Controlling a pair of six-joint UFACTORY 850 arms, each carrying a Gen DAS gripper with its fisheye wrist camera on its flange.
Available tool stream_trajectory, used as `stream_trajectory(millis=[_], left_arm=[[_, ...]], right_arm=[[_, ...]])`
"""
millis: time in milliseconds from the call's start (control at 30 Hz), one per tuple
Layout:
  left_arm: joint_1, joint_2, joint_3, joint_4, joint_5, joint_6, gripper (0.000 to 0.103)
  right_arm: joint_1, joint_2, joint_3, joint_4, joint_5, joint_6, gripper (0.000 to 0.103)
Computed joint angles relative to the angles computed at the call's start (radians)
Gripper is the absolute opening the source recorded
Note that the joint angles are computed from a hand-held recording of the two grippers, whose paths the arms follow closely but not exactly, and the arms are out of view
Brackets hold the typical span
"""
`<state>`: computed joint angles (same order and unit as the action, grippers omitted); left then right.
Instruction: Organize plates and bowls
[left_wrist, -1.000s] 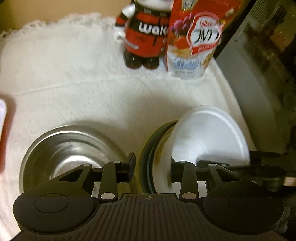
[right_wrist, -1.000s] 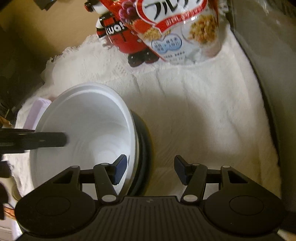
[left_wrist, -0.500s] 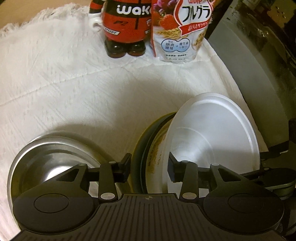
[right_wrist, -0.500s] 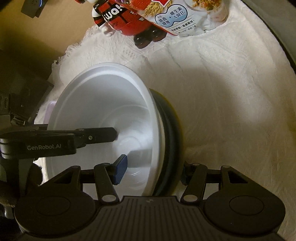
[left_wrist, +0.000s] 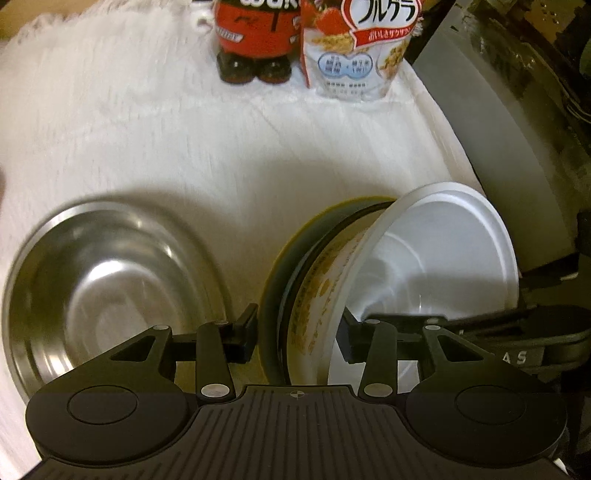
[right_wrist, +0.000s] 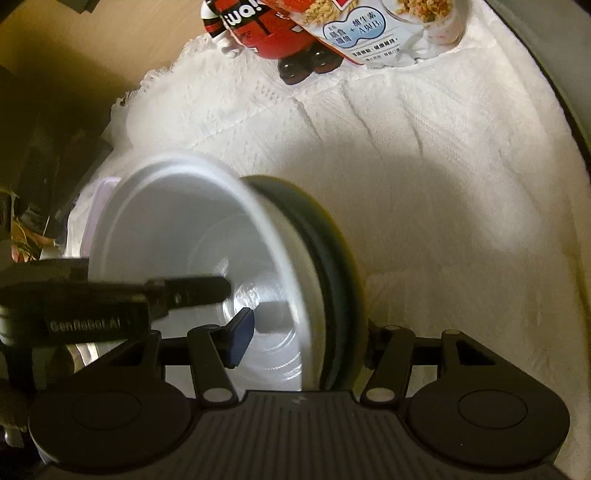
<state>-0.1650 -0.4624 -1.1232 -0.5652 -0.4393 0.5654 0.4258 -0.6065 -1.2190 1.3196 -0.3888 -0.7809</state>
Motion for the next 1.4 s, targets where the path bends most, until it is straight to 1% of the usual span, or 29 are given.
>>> stream_trajectory(millis=[67,200,300,367,433,600,800,900,967,1000,1067,1133,1267,1400], left_arm=[[0.000,0.008,0.013,-0.021,0.001,0.013,0.046],[0.002,0.016,0.025,-0.092,0.027,0.054,0.045],[0.001,0.019,0.030,-0.133,0.048,0.072,0.044],[-0.004,0.022,0.033,-0.109,0.066,0.042,0.044],[-0.004,0.022,0.034,-0.100,0.066,0.030,0.043],[-0.004,0.019,0.031,-0.086,0.071,0.016,0.043],[-0.024,0.021,0.029,0.024,0.080,-0.077,0.043],[-0.017,0.019,0.023,-0.008,0.067,-0.057,0.043],[-0.014,0.019,0.024,-0.031,0.067,-0.040,0.043],[-0.015,0.020,0.026,-0.028,0.070,-0.047,0.043],[-0.017,0.020,0.028,-0.009,0.077,-0.065,0.044],[-0.021,0.019,0.026,0.023,0.079,-0.100,0.044],[-0.028,0.021,0.026,0.067,0.078,-0.138,0.044],[-0.033,0.030,0.036,0.064,0.061,-0.120,0.044]], right_arm=[[0.000,0.012,0.010,-0.022,0.003,0.000,0.058],[-0.002,0.018,0.017,-0.038,0.004,-0.011,0.057],[0.003,0.017,0.017,-0.060,0.031,0.010,0.057],[0.007,0.018,0.018,-0.077,0.056,0.024,0.057],[0.008,0.018,0.017,-0.092,0.067,0.037,0.057],[0.005,0.009,0.014,-0.047,0.046,-0.001,0.062],[0.000,0.006,0.013,-0.039,0.023,-0.004,0.062],[-0.009,0.005,0.021,0.007,0.005,-0.019,0.062],[-0.009,0.012,0.034,0.049,0.022,-0.025,0.062],[-0.008,0.015,0.040,0.070,0.031,-0.035,0.062],[-0.010,0.014,0.042,0.085,0.022,-0.044,0.062],[-0.017,0.008,0.037,0.087,-0.016,-0.046,0.063],[-0.008,0.011,0.025,-0.005,-0.009,0.042,0.063],[-0.012,0.020,0.034,-0.022,-0.021,0.063,0.063]])
